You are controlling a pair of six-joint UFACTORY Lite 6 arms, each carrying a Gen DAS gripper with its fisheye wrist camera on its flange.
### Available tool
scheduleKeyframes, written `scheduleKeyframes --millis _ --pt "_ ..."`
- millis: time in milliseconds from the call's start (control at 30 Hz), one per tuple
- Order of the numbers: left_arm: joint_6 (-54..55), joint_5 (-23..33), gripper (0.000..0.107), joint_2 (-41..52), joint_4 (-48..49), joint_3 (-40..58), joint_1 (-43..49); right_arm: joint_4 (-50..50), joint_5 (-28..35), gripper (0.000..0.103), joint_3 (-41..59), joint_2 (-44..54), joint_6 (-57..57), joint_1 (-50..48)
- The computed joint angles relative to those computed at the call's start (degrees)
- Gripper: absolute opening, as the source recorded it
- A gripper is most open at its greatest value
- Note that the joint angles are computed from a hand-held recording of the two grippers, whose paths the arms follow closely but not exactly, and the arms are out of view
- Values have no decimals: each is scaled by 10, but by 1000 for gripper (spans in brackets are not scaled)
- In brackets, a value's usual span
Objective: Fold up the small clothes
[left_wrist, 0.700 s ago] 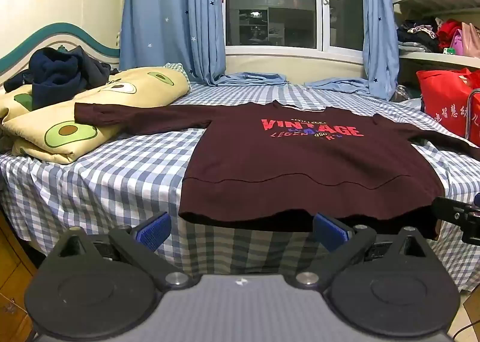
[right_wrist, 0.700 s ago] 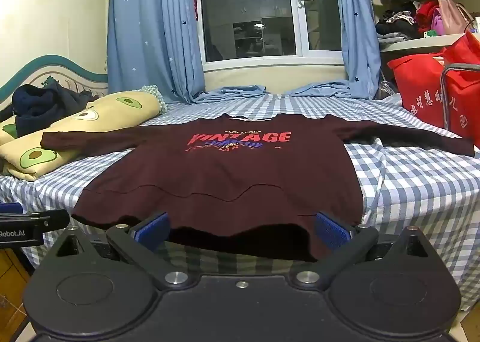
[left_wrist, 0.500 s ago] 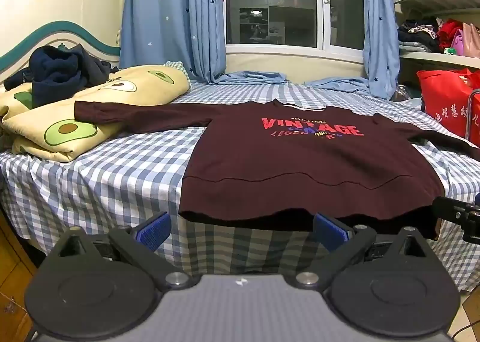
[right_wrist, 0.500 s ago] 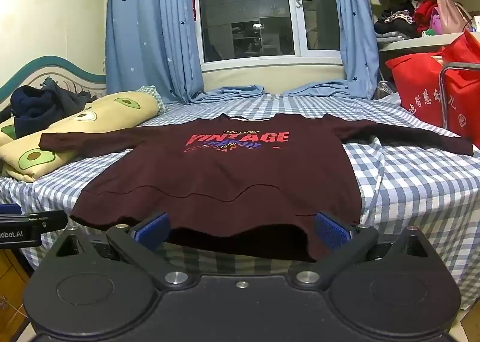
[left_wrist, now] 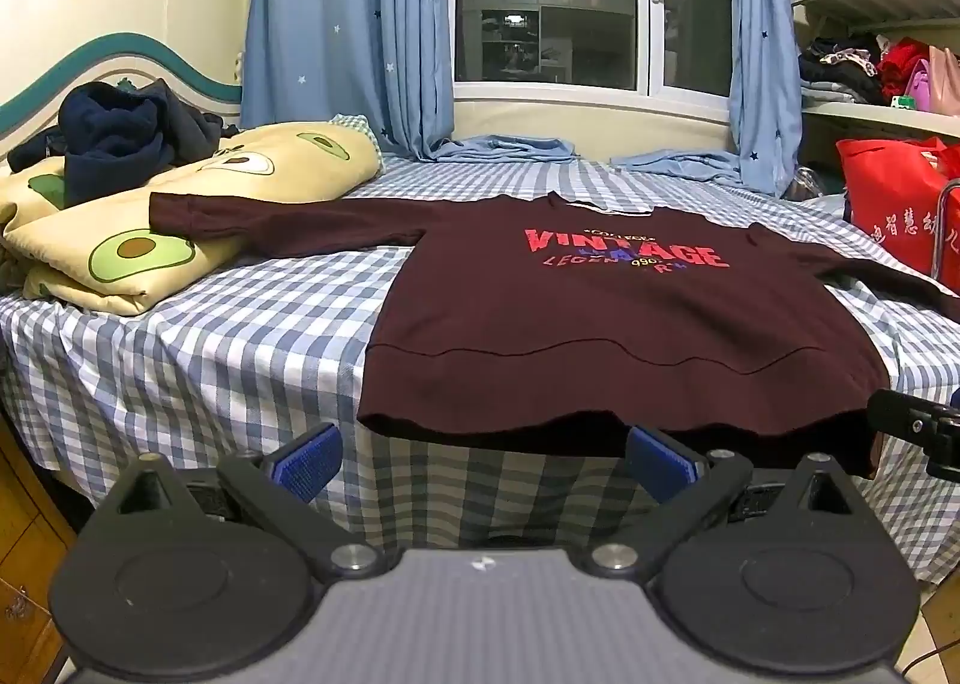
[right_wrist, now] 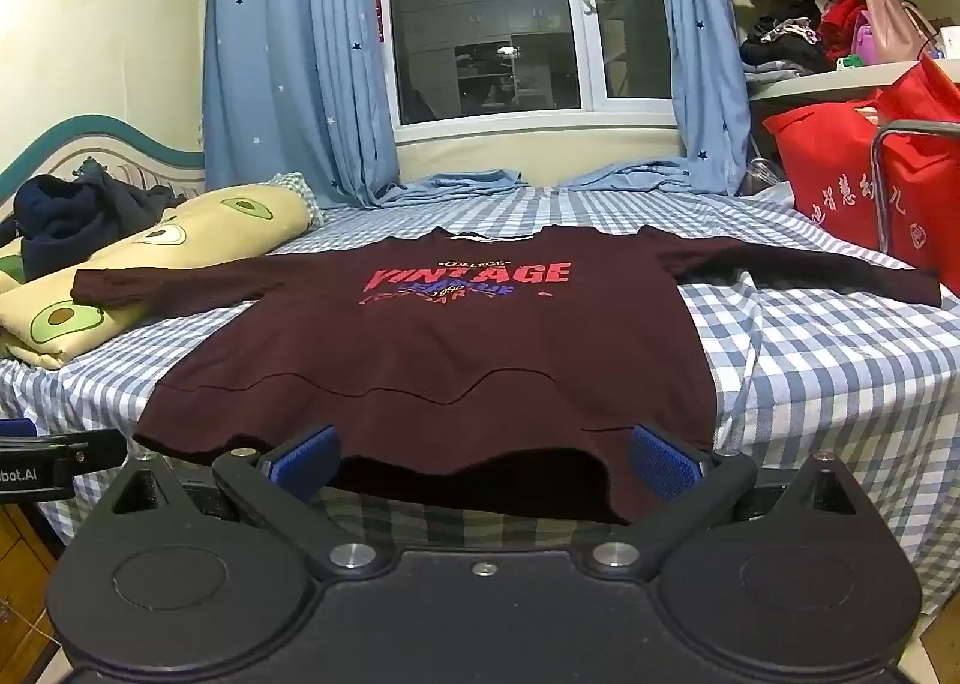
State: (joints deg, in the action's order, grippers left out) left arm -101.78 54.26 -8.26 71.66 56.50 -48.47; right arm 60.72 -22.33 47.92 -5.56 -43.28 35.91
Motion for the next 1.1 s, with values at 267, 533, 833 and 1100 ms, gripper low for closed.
scheduleKeyframes --millis 267,533,833,1100 --pt "2 -5 102 -1 -2 0 6 21 -15 103 9 14 -20 12" --pt "5 -7 102 -1 -6 0 10 20 -18 103 8 17 -17 14" --pt "0 -8 102 -3 -4 -3 7 14 -17 103 9 21 -11 12" --pt "2 -12 102 3 -5 1 9 14 -14 103 11 23 -10 8"
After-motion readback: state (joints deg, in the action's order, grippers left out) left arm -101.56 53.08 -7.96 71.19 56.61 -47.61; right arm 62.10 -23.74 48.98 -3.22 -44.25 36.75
